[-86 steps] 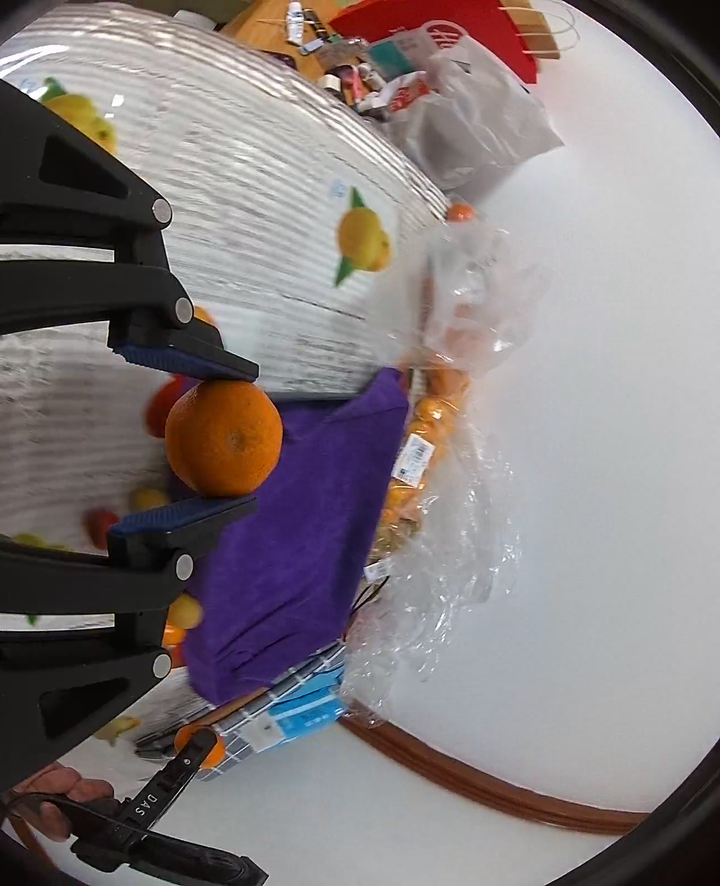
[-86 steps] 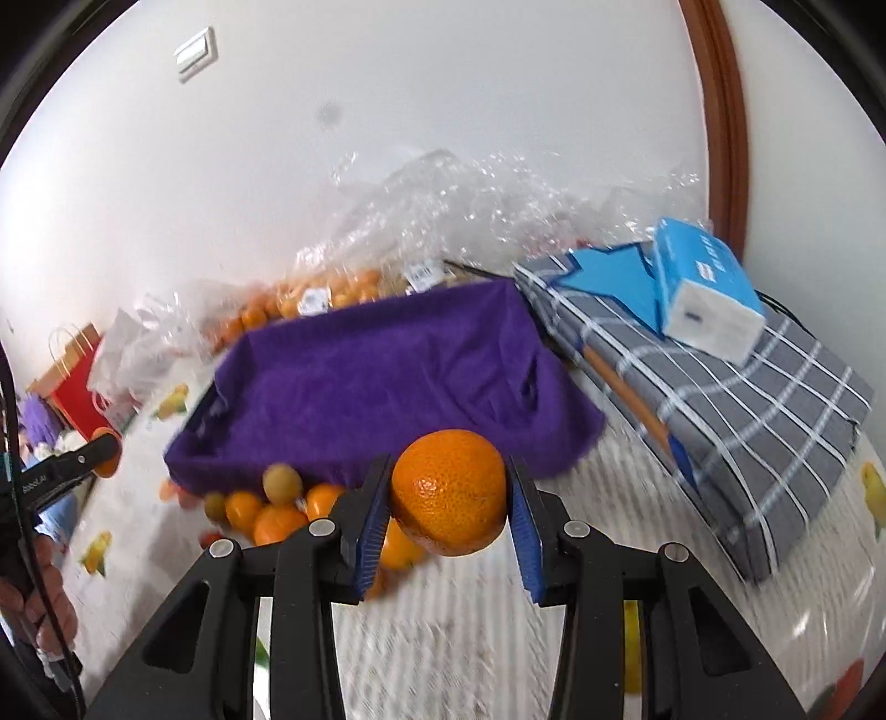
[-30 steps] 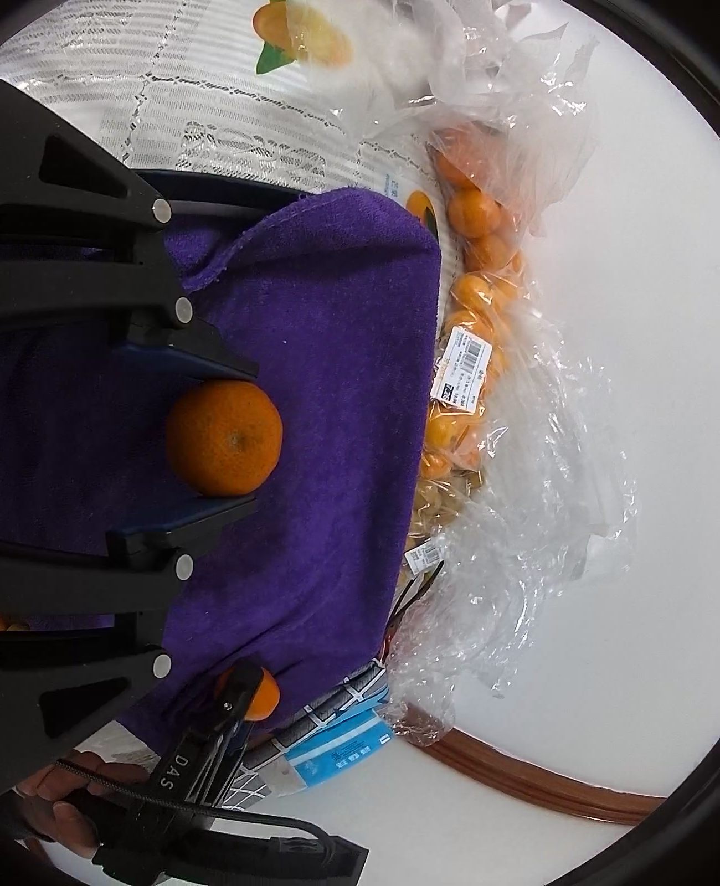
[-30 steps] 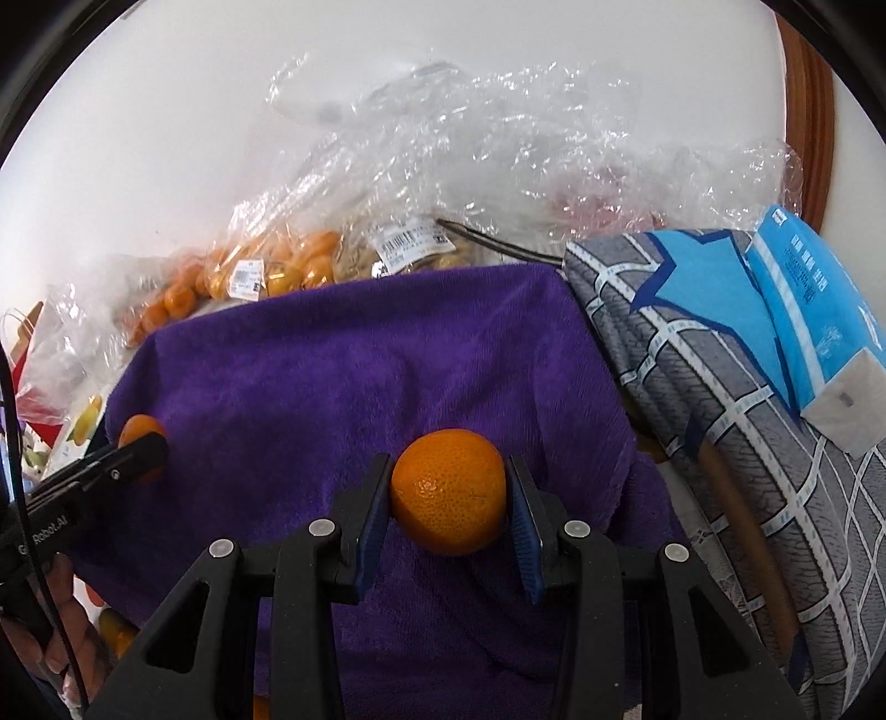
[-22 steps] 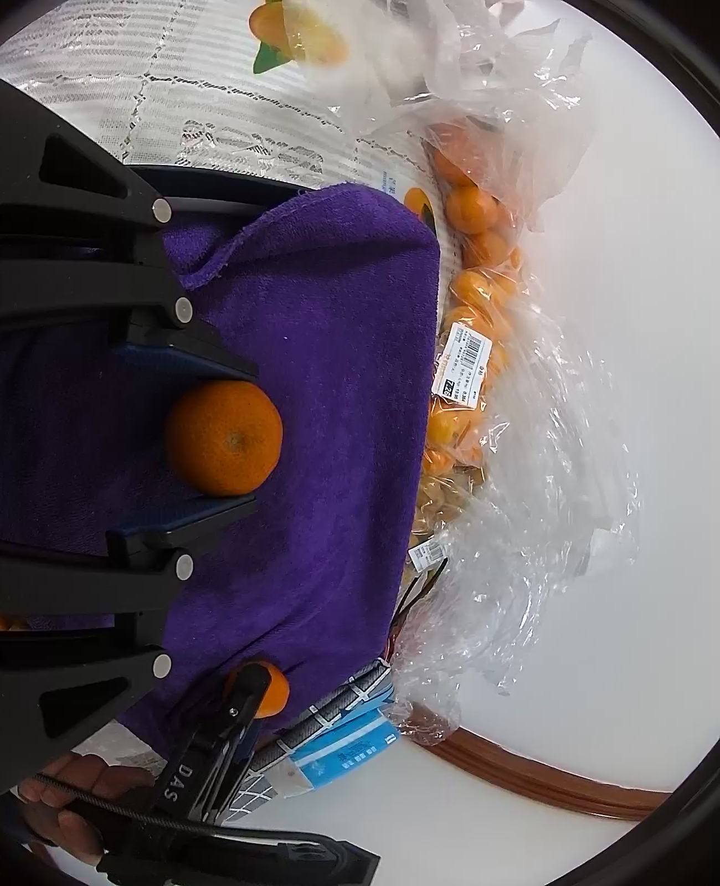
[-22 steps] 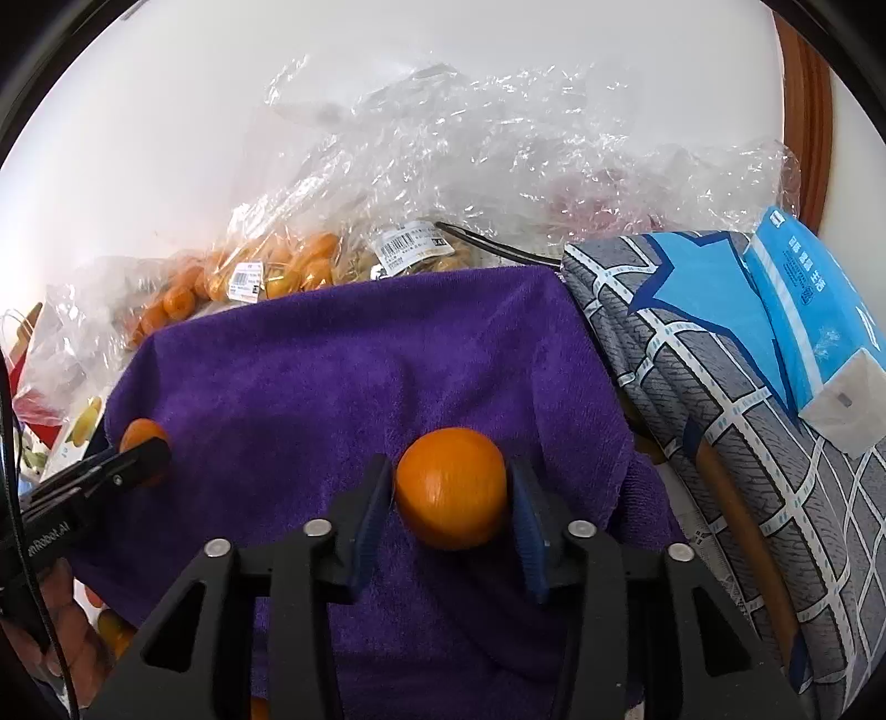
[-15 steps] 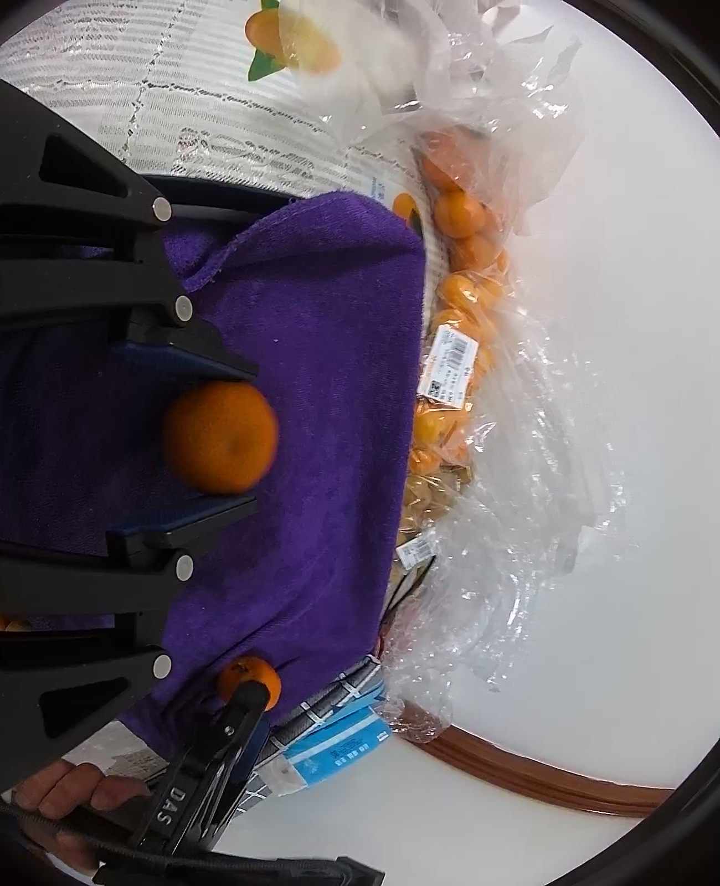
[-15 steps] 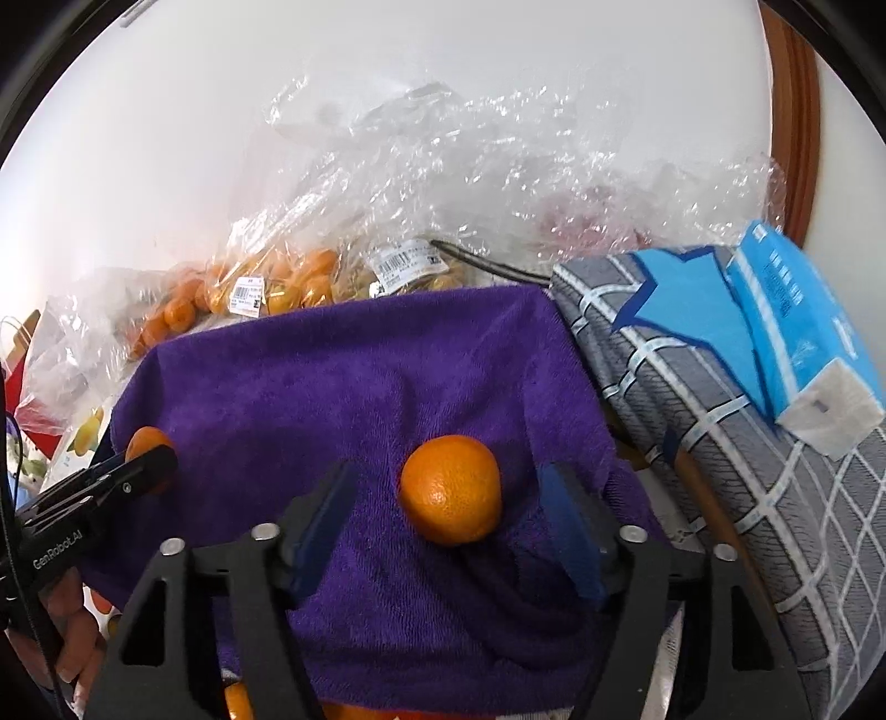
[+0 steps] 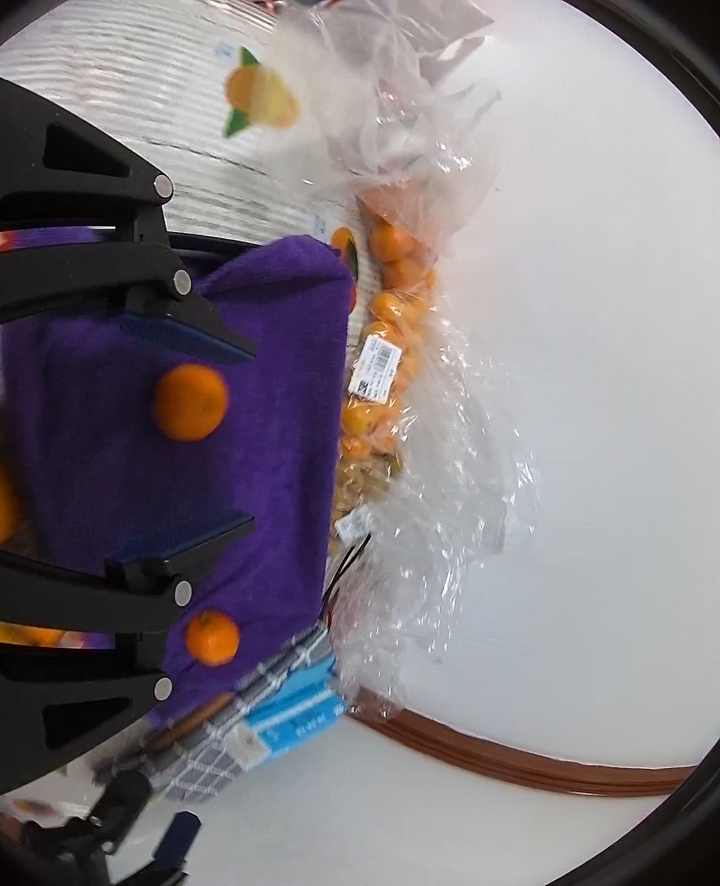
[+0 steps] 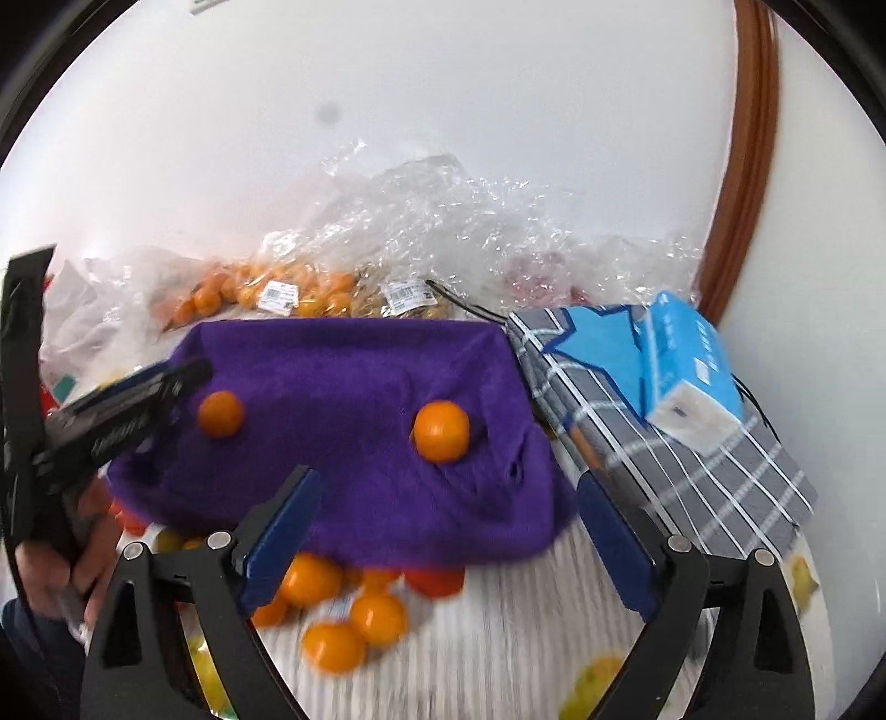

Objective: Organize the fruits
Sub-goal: 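Open the right tool onto the towel while the left tool releases its orange, then grasp an orange from the fruit row with the right tool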

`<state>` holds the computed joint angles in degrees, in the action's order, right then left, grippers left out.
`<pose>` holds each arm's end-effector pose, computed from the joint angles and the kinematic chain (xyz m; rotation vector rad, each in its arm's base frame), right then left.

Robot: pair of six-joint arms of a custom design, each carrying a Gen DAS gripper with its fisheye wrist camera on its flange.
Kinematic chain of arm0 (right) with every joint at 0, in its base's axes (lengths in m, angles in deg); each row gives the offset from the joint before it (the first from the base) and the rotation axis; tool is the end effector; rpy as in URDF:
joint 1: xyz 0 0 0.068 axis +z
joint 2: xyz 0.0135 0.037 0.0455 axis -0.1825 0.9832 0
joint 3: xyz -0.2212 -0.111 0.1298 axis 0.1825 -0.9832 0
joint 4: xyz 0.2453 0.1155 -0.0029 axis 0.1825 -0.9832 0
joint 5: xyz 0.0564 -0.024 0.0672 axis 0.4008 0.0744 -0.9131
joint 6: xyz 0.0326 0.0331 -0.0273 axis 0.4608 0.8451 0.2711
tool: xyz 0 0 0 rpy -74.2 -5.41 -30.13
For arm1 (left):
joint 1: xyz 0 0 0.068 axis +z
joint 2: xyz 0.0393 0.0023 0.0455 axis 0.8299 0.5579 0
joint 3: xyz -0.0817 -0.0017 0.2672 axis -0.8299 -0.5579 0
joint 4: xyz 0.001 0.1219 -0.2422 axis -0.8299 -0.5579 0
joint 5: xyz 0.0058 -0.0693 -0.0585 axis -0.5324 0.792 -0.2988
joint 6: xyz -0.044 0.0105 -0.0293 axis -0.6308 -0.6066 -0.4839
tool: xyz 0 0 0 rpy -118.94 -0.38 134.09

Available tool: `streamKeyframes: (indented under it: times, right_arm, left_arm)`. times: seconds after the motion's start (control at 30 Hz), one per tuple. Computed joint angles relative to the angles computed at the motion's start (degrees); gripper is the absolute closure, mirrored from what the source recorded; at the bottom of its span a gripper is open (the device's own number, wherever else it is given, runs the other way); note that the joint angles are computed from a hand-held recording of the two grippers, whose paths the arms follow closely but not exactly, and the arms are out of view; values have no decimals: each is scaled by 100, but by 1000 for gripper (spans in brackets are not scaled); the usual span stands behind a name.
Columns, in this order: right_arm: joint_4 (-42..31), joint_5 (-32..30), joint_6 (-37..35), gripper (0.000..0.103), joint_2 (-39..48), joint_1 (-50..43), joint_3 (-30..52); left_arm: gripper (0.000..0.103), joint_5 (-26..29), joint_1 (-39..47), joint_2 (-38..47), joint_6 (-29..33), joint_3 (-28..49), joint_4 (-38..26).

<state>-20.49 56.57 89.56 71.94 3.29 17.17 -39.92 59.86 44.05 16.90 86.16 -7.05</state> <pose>0.2801 0.0636 0.0788 0.0317 2.4516 0.0232 0.3471 0.0110 0.0236 0.0475 2.2072 -0.3776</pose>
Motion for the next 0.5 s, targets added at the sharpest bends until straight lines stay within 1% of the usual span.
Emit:
streamKeyframes:
  times: [0.07, 0.17, 0.27, 0.33, 0.4, 0.5]
  right_arm:
    - [-209, 93, 181, 9, -574, 97, -345]
    - [-399, 229, 469, 8, -1179, 279, -780]
    - [-561, 313, 695, 7, -1489, 488, -1055]
    - [-548, 443, 783, 7, -1733, 657, -1315]
    - [-520, 574, 837, 7, -2048, 845, -1617]
    - [-478, 588, 908, 7, -2337, 920, -1926]
  left_arm:
    - [51, 249, 77, -368, 150, -404, -152]
    - [51, 206, 152, -799, 449, -996, -236]
    - [51, 187, 382, -1090, 625, -1668, 154]
    - [51, 350, 653, -1250, 647, -1993, 243]
    - [51, 498, 892, -1346, 682, -2214, 313]
    - [51, 583, 1182, -1392, 817, -2616, 690]
